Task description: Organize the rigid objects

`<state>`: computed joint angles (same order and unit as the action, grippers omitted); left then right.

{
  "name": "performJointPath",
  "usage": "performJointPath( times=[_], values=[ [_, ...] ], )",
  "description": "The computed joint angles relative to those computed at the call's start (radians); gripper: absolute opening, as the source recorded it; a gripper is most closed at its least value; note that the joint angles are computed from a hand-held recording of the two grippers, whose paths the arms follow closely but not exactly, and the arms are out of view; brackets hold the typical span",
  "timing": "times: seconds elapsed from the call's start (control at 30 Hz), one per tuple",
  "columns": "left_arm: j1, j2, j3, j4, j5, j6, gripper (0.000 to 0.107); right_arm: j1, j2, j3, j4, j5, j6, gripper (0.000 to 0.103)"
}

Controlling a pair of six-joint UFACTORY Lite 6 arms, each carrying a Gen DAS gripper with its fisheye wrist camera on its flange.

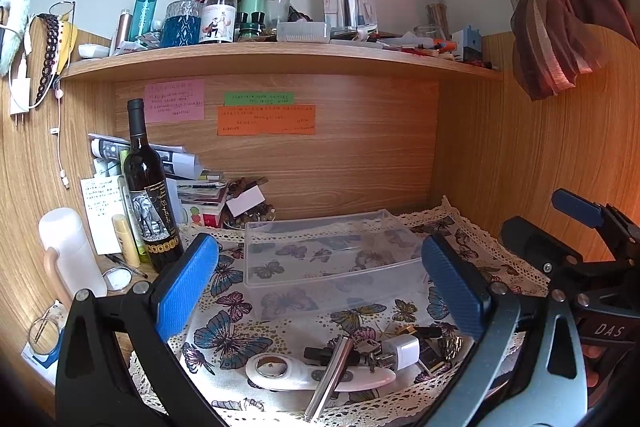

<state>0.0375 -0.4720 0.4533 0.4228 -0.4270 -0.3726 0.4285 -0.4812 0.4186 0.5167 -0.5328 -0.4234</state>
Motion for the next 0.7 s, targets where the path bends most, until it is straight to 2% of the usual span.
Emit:
performJointPath(
  times=[0.7],
  values=[
    [-0.006, -0.009, -0.009, -0.032, -0.001, 0.031, 0.103, -0.012, -0.011, -0.008, -0.022, 0.008, 0.028, 0.103]
  ],
)
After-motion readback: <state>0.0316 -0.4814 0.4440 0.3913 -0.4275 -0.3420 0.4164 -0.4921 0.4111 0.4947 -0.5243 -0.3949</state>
